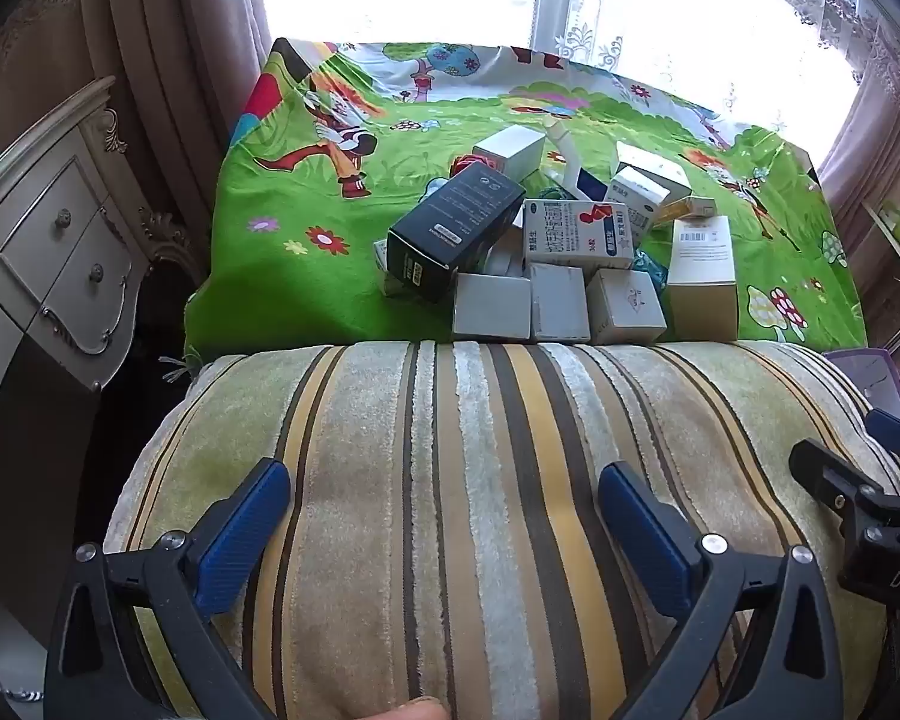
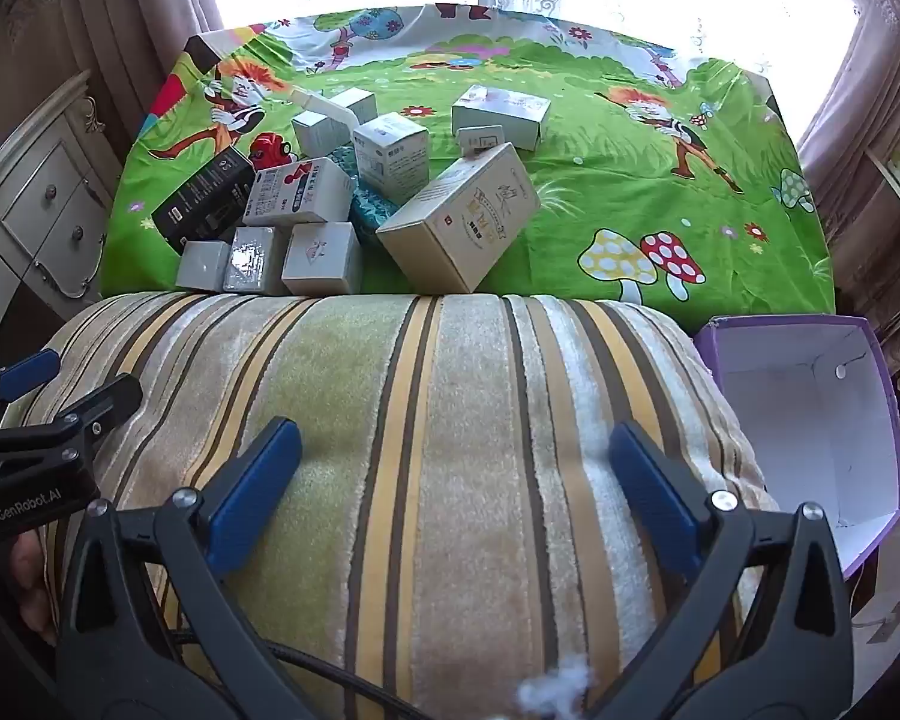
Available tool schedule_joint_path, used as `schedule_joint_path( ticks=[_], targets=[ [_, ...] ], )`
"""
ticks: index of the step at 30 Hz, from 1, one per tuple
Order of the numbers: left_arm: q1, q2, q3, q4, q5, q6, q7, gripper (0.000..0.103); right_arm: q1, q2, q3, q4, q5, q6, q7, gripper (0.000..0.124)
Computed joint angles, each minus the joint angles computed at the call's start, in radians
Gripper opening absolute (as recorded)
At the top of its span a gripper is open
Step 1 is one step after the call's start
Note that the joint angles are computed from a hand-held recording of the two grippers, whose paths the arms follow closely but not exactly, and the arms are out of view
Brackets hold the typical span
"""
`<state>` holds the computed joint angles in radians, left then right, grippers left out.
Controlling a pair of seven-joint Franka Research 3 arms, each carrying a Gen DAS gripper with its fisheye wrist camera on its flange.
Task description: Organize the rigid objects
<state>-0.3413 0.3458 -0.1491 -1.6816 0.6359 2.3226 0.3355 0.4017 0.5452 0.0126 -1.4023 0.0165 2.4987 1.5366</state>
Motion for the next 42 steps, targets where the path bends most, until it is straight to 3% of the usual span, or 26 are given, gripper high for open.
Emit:
schedule_joint_path(
  ticks=[33,42],
  targets=[
    [0.004,-0.01,0.005,-0.022,0.003,0.033,-0.027,0.103,-0.002,-0.017,0.001,-0.045,0.011,0.057,-0.006,0.103],
    [-0.001,-0.01,0.003,-0.013,0.016,0.012,-0.027,0.103,-0.028,-0.004,0.025,0.005,0.05,-0.025,-0.048,0.103]
  ],
)
